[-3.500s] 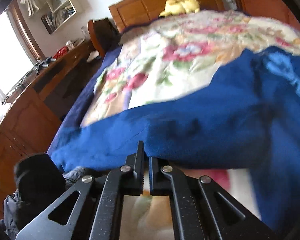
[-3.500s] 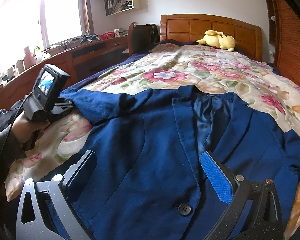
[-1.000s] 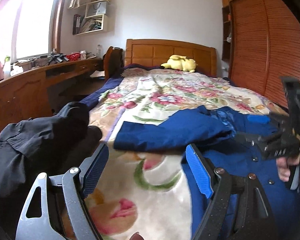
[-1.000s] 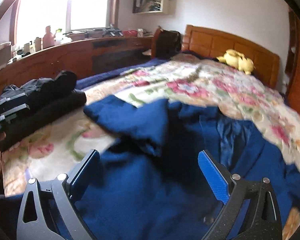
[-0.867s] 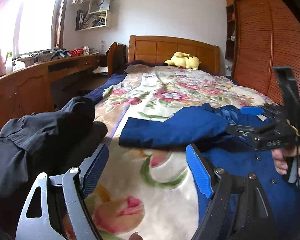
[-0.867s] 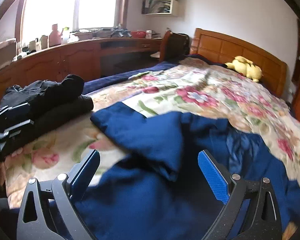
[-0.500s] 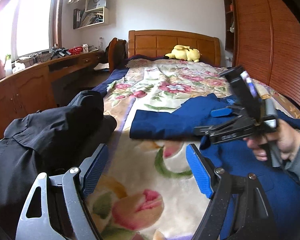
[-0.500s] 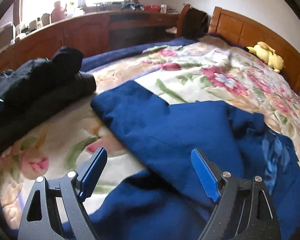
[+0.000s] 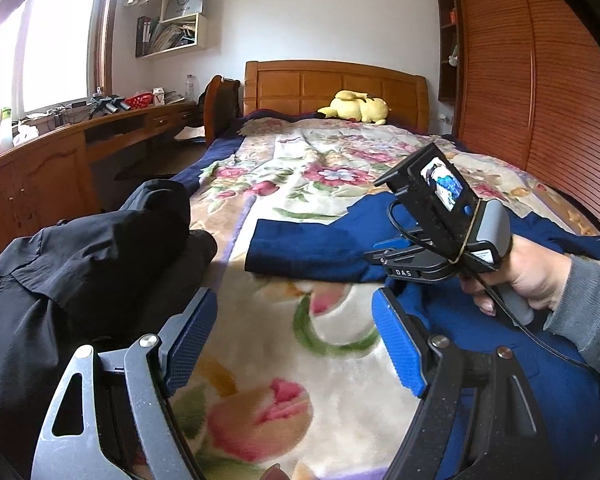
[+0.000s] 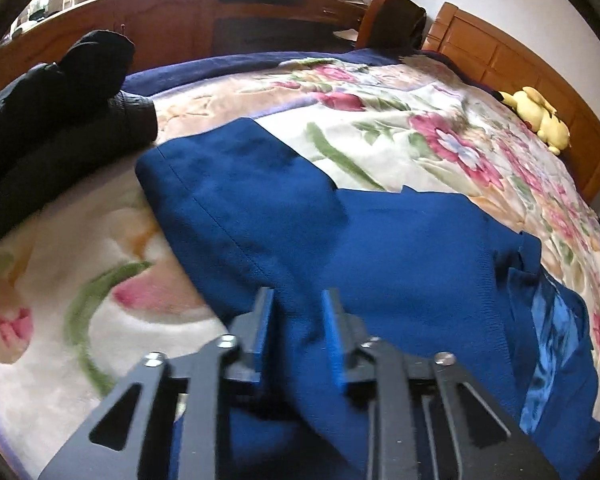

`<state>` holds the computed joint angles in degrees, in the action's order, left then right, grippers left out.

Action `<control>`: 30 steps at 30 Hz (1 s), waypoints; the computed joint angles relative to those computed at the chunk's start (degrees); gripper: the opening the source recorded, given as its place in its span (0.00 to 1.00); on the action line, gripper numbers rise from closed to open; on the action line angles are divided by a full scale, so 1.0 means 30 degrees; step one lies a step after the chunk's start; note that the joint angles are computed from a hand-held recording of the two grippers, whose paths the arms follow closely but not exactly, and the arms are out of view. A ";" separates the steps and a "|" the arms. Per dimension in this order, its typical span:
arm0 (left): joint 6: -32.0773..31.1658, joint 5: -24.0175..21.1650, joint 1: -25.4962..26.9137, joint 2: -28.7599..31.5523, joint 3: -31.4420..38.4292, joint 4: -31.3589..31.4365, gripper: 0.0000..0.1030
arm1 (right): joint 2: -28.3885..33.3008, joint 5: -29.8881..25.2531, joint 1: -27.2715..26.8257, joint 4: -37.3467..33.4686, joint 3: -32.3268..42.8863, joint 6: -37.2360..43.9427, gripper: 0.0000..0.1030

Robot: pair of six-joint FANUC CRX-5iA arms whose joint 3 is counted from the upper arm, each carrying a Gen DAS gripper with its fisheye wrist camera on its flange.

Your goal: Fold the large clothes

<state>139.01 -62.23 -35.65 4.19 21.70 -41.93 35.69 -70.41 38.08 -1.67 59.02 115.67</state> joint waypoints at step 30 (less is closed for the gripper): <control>-0.0816 0.1749 -0.0509 0.0465 0.0450 0.1128 0.78 | -0.7612 0.6829 -0.4551 0.0191 -1.0667 -0.1893 0.02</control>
